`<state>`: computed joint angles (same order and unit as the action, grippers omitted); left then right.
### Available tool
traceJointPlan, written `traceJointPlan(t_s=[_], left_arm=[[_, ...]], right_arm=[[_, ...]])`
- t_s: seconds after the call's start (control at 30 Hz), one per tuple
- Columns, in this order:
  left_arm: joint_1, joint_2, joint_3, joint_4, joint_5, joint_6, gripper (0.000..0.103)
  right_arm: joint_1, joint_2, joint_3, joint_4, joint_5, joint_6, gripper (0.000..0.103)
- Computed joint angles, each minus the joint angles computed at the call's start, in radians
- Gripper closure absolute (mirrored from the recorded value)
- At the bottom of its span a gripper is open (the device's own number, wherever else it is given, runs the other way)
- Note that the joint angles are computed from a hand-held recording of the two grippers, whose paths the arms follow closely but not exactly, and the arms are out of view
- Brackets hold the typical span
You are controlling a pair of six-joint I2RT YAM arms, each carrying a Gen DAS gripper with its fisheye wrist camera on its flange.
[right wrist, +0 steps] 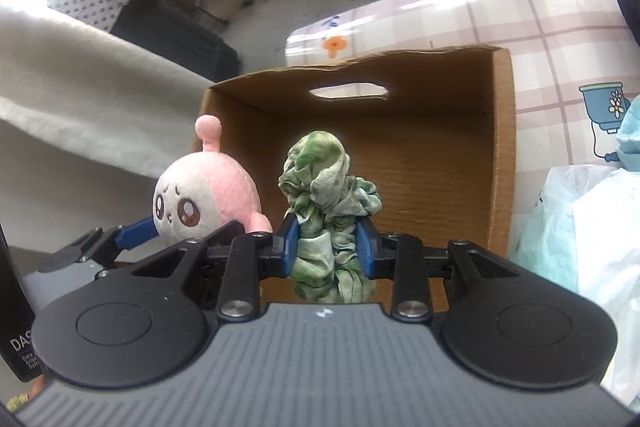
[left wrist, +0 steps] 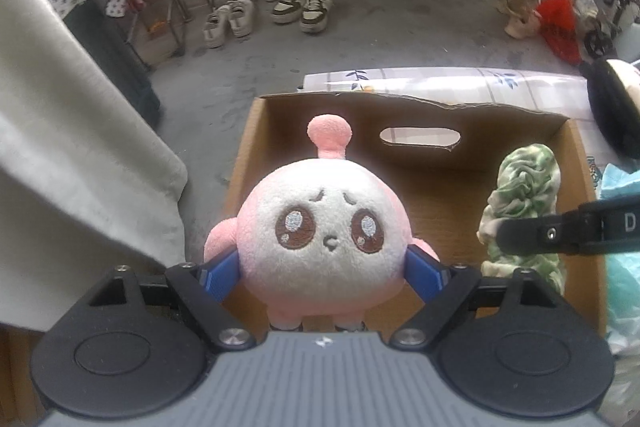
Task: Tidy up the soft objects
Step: 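Carry the plush and scrunchie with both grippers over the cardboard box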
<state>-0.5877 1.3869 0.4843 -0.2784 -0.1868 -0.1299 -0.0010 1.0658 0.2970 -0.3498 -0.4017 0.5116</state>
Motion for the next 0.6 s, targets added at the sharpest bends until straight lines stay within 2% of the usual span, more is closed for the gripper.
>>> traceJointPlan(t_s=[0.17, 0.4, 0.6], left_arm=[[0.018, 0.147, 0.034, 0.102, 0.008, 0.049, 0.015], [0.023, 0.306, 0.103, 0.147, 0.009, 0.069, 0.015], [0.009, 0.385, 0.134, 0.189, -0.007, 0.095, 0.015]], right_arm=[[-0.052, 0.110, 0.009, 0.075, -0.012, -0.059, 0.073], [-0.041, 0.361, 0.072, 0.224, -0.037, -0.087, 0.071], [-0.025, 0.500, 0.132, 0.300, -0.038, -0.083, 0.069]])
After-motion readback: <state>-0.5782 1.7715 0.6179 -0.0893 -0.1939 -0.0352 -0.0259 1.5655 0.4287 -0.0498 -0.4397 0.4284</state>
